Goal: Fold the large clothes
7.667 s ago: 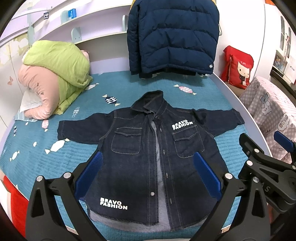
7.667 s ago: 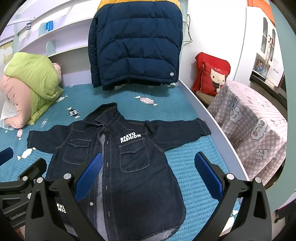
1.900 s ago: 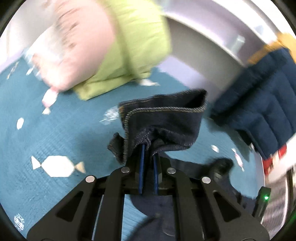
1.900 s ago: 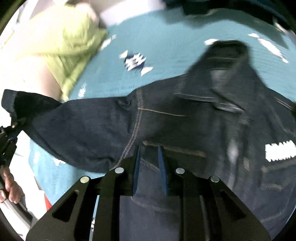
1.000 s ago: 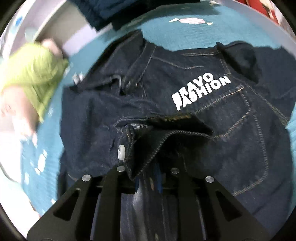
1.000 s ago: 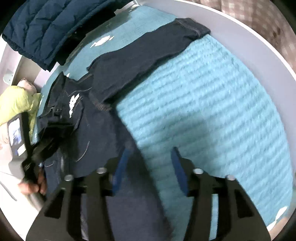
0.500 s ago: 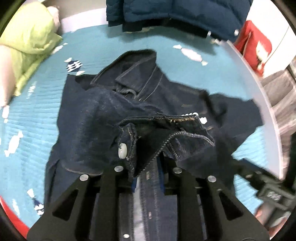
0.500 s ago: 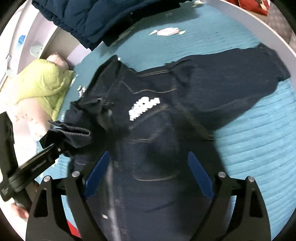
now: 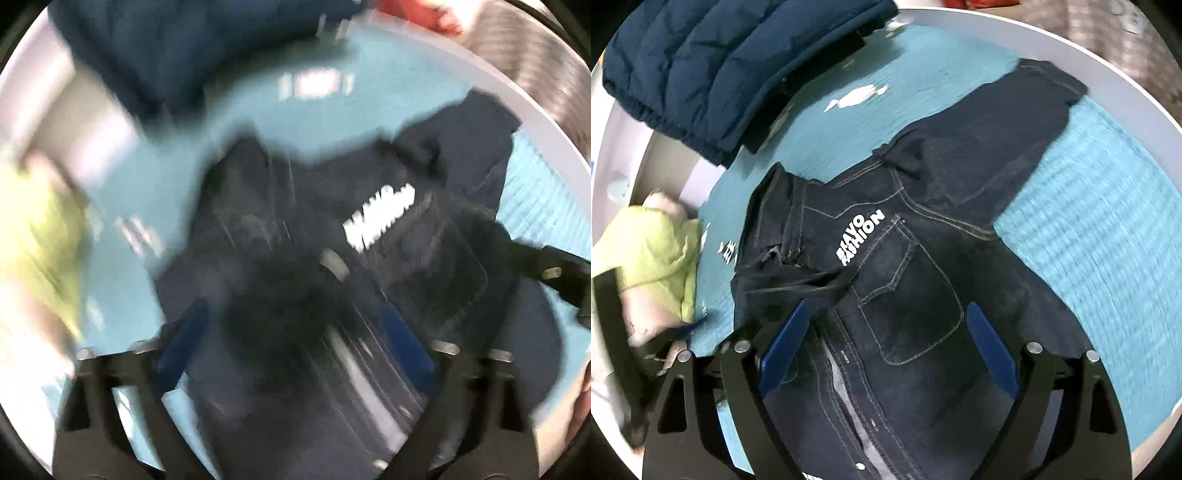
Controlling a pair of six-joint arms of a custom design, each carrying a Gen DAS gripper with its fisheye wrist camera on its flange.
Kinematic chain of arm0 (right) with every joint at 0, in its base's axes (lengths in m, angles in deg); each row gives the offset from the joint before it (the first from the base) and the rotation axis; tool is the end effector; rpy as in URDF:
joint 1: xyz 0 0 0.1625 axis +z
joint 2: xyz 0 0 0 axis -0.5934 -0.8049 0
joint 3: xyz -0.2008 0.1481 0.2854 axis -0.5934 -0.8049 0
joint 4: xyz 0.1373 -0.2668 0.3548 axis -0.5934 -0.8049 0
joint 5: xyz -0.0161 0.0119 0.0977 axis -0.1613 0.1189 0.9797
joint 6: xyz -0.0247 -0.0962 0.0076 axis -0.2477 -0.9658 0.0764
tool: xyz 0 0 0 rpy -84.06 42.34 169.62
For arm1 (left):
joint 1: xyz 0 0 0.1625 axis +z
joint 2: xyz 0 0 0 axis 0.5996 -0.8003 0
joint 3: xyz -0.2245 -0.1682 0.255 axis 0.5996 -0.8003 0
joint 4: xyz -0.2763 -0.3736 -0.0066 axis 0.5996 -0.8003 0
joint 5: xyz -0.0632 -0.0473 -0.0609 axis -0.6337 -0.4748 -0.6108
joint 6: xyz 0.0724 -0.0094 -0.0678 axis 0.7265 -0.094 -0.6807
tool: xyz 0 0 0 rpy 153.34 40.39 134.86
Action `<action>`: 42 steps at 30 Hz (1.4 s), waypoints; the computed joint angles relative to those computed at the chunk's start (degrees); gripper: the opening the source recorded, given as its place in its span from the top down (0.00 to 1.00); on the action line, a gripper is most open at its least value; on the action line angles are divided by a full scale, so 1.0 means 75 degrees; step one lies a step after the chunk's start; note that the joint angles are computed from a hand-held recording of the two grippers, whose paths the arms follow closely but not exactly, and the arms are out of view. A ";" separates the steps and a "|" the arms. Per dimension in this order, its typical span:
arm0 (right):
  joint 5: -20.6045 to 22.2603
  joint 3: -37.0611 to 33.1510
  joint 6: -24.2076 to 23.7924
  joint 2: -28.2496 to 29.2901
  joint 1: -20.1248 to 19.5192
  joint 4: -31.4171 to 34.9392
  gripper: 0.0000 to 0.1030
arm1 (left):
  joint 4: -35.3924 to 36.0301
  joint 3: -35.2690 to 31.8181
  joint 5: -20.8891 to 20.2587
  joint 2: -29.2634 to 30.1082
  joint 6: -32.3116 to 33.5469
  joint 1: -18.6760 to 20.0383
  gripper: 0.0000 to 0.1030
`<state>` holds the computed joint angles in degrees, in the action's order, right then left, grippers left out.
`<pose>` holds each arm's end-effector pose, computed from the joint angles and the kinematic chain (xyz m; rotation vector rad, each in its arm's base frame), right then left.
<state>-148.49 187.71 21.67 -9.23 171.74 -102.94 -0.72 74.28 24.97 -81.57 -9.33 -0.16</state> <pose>0.4666 -0.3563 0.0613 -0.2118 -2.6732 0.7071 -0.1039 -0.3462 0.4292 0.5673 2.0305 -0.4028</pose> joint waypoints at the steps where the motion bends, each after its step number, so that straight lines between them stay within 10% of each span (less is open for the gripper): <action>1: -0.0016 -0.0009 0.0052 0.0028 0.0052 -0.0019 0.18 | -0.0149 0.0088 0.0056 -0.0200 0.0432 -0.0353 0.07; 9: 0.0180 0.0541 0.0217 -0.0345 -0.0040 -0.0813 0.09 | -0.0459 -0.0217 -0.0338 -0.0191 0.0257 -0.0441 0.07; 15: 0.1931 0.0171 -0.1140 0.0131 -0.0848 -0.0845 0.09 | -0.0406 -0.0277 -0.0541 -0.0885 -0.0737 0.0539 0.07; 25: 0.4049 -0.0755 -0.1570 0.1799 -0.1846 -0.0925 0.09 | -0.2425 -0.0196 -0.1114 -0.1675 -0.0575 0.3746 0.08; 29: 0.4265 -0.1039 -0.1268 0.2271 -0.1940 -0.0942 0.20 | -0.4139 -0.0150 -0.2115 -0.1277 0.0732 0.5343 0.41; 30: 0.4431 -0.1014 -0.1294 0.2369 -0.1956 -0.1265 0.44 | -0.4304 -0.0205 -0.2302 -0.1079 0.0923 0.5709 0.51; 31: 0.4278 -0.1113 -0.1429 0.2455 -0.1856 -0.1319 0.70 | -0.4383 -0.0161 -0.2268 -0.0950 0.1080 0.5943 0.57; 33: 0.3263 -0.1477 -0.1810 0.2513 -0.1519 -0.0953 0.85 | -0.4409 -0.0046 -0.2165 -0.0913 0.1312 0.6103 0.69; 40: 0.2202 -0.2225 -0.4441 0.2402 -0.0700 -0.1417 0.88 | -0.4270 0.0202 -0.2123 -0.1312 0.1224 0.6111 0.79; 42: 0.1906 -0.2581 -0.4351 0.2517 -0.0801 -0.0504 0.86 | -0.4300 0.0357 -0.1973 -0.1478 0.1226 0.5997 0.79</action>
<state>-134.20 168.36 -10.96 9.65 165.73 -106.72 -32.97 76.96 10.17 -92.66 -0.14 44.82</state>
